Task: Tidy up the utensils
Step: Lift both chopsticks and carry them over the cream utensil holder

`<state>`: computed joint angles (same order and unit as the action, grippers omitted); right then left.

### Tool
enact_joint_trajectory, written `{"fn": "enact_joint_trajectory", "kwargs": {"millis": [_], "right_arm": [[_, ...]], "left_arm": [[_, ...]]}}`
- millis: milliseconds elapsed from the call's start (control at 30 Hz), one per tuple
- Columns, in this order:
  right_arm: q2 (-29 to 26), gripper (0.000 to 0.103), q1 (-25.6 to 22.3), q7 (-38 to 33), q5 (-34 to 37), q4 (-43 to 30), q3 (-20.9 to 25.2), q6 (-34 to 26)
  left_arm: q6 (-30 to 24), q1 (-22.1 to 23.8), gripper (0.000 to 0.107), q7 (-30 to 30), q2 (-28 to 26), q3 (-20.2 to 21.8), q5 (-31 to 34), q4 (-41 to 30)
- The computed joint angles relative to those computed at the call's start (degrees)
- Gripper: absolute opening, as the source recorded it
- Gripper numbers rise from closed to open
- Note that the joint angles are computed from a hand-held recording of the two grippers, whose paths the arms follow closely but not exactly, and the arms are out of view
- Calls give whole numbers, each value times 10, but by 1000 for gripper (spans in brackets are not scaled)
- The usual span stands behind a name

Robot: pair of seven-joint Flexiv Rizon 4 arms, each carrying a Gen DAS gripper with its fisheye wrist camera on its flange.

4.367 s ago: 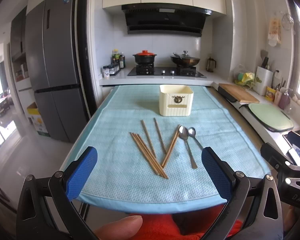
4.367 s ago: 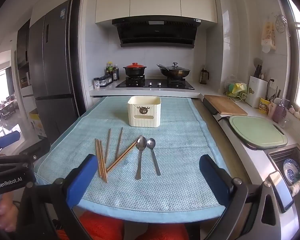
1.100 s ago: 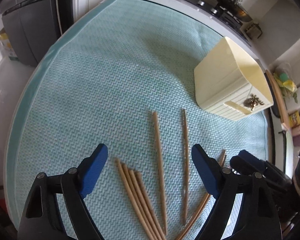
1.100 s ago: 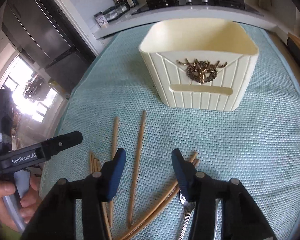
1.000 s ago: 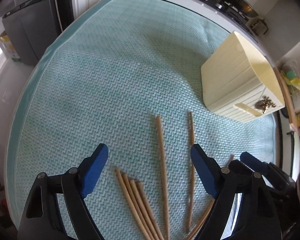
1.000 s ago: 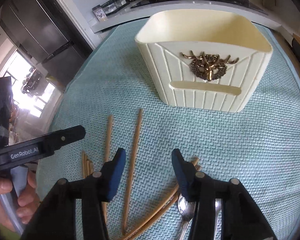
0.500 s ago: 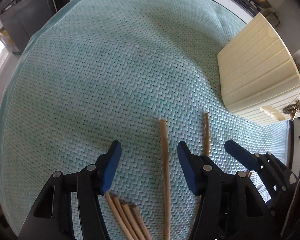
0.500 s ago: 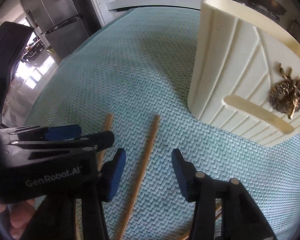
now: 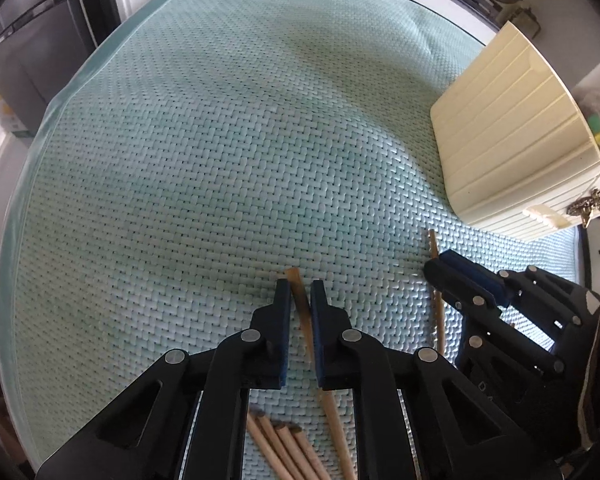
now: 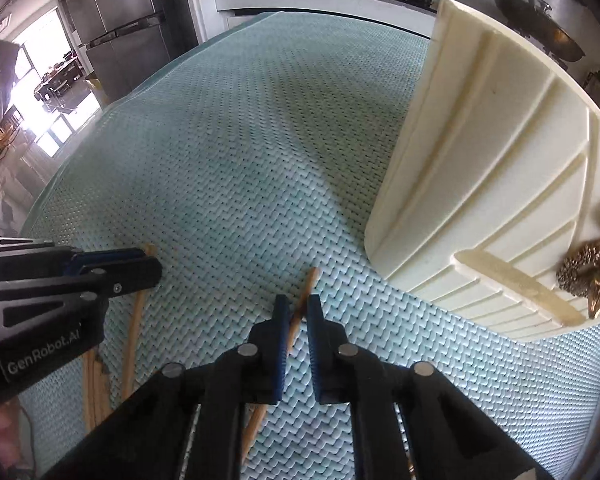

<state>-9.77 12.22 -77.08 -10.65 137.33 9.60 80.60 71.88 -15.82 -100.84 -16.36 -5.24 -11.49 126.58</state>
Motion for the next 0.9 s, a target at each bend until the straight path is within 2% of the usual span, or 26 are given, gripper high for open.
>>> {"fn": "enact_joint_trajectory", "kwargs": {"millis": [67,233,400,467,600,633,800,900], "right_arm": [[-1,8,-18,-34,51,-19,26,-20],[34,7,-38,-118,157,-27,54,-30],[103,7,-22,-193,252,-19,48,-44],[153,7,-14,-240,301,-7,34,-63],[229,6,14,-253,324,6,4,-78],[248,6,20,-254,325,11,-3,-80],[328,5,44,-247,309,31,-35,-84],[350,5,48,-220,285,34,-35,-77]], "left_arm": [[17,27,8,49,5,-29,-48,16],[49,44,7,125,43,-56,-127,58],[69,24,7,182,96,-53,-191,85],[71,9,6,178,120,-39,-185,89],[66,-14,6,160,169,-14,-158,91],[50,-17,5,119,188,-13,-116,82],[57,-30,5,82,223,-3,-72,75],[61,-35,5,75,232,1,-64,68]]}}
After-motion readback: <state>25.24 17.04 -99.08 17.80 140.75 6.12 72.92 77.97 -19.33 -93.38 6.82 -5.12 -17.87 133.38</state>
